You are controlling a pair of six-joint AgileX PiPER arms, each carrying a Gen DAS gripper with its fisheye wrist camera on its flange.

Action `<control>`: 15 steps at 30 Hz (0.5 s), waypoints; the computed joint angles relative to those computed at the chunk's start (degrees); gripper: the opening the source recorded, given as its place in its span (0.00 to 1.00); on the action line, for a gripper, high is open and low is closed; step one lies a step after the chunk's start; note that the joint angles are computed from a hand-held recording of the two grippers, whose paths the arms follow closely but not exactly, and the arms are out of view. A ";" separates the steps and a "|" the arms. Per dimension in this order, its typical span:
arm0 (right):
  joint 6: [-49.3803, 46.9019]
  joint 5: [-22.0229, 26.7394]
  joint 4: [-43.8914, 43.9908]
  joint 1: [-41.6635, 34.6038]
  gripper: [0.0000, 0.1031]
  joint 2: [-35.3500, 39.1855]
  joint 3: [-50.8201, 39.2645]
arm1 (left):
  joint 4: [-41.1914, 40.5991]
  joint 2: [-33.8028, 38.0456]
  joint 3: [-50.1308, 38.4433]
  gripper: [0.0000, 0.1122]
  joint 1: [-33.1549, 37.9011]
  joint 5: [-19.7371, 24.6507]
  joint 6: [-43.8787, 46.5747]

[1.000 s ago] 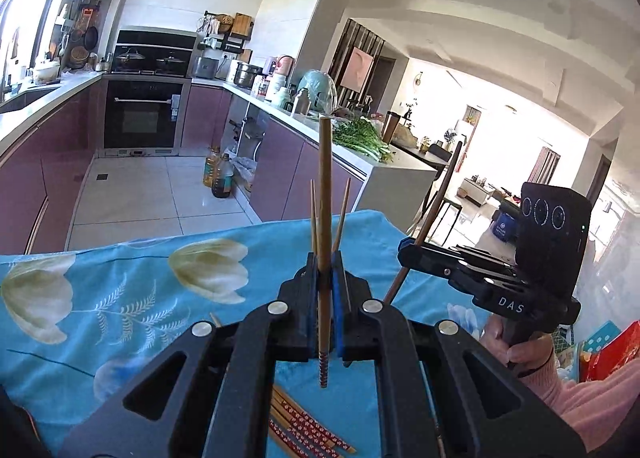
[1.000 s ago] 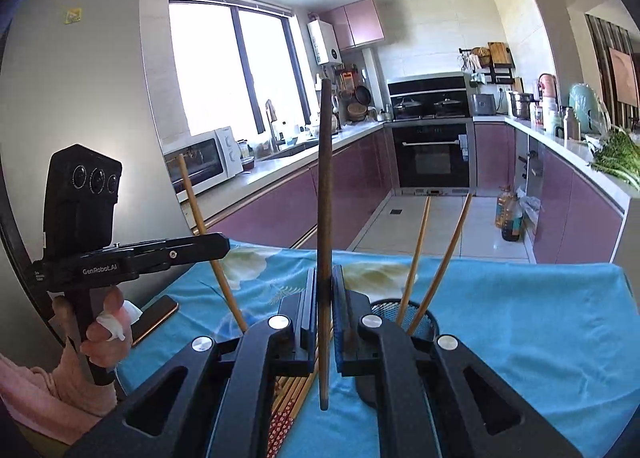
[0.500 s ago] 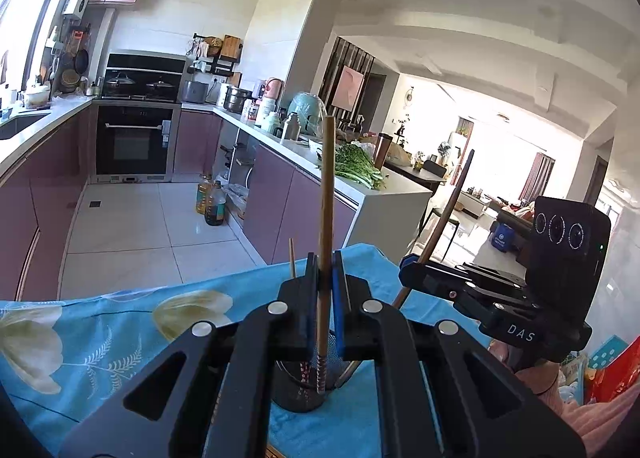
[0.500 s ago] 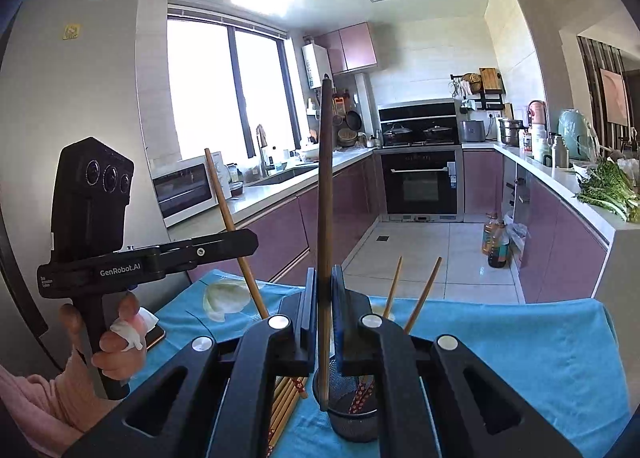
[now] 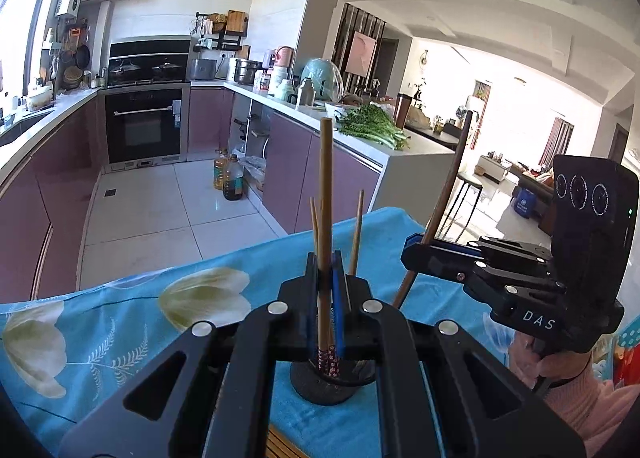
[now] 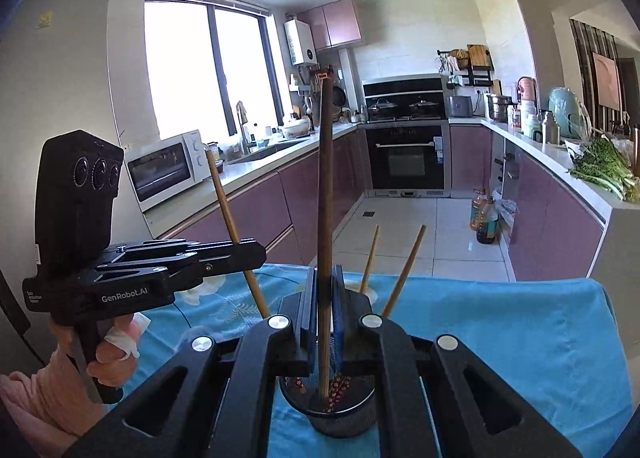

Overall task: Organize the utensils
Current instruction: 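Lift both chopsticks upright and lower them into the mesh cup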

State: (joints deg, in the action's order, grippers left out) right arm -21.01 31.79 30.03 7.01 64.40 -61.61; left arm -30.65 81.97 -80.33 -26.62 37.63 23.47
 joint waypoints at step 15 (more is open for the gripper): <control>-0.10 6.55 2.20 -2.54 0.07 4.81 -0.43 | 1.73 4.88 -2.99 0.06 0.38 7.90 4.19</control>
State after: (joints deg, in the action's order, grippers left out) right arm -21.11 38.34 32.23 4.47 69.21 -62.04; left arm -28.92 86.84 -83.31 -26.24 45.53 27.66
